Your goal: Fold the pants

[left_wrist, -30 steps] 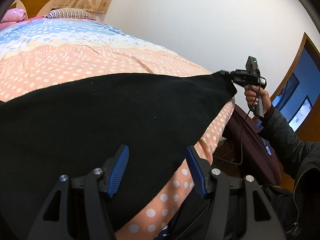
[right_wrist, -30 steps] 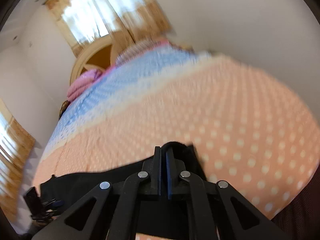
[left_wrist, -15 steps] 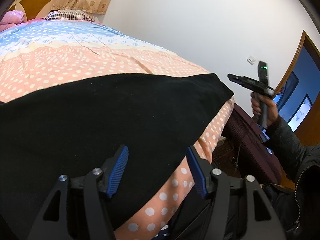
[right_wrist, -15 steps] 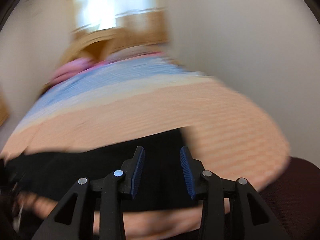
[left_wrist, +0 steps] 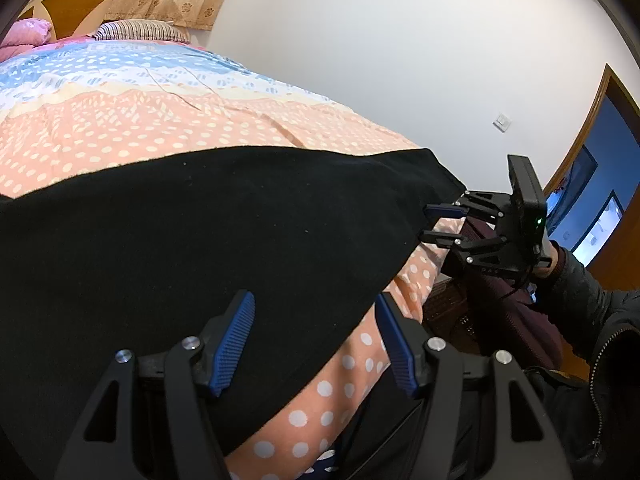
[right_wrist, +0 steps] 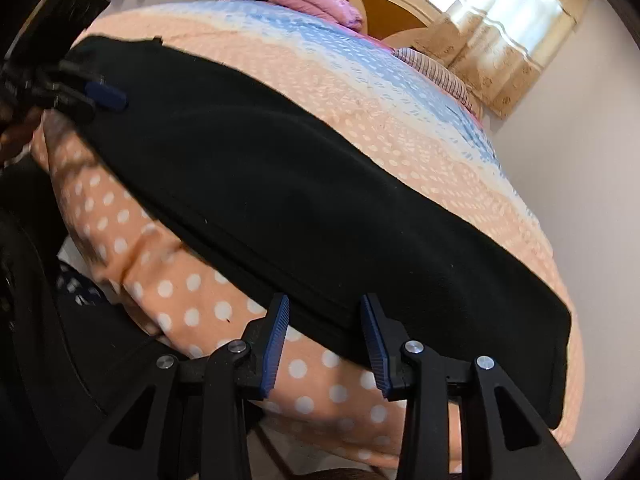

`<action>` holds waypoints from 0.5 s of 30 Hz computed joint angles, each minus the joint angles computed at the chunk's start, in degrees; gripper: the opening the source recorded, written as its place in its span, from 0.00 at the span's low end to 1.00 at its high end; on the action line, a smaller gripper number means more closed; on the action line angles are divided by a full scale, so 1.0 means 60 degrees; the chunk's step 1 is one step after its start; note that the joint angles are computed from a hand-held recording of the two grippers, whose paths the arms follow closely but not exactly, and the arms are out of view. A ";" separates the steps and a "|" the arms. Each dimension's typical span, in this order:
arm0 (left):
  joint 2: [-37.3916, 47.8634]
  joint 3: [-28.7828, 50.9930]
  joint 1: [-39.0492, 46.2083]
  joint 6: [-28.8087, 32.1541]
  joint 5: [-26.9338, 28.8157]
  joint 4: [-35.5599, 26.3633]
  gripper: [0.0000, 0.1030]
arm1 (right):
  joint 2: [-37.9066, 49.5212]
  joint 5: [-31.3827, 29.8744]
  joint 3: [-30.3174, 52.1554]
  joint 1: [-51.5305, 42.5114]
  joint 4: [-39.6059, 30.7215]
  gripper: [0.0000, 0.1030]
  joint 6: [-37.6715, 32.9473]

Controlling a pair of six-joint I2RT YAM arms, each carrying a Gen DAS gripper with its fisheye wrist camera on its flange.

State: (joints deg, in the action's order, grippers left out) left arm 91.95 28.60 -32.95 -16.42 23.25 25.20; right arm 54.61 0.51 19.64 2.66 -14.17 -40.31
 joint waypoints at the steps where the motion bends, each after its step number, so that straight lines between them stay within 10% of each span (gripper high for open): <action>1: 0.0017 -0.0005 0.0015 -0.0009 0.0035 0.0035 0.63 | -0.0083 0.0178 -0.0109 0.0052 0.0138 0.38 -0.0137; 8: 0.0011 -0.0072 0.0032 -0.0143 0.0136 0.0157 0.63 | -0.0421 0.0253 -0.0051 0.0165 -0.0113 0.02 -0.0389; 15: 0.0031 -0.0115 0.0111 -0.0147 0.0322 0.0230 0.63 | -0.0954 0.0316 -0.0142 0.0049 -0.0739 0.01 -0.0662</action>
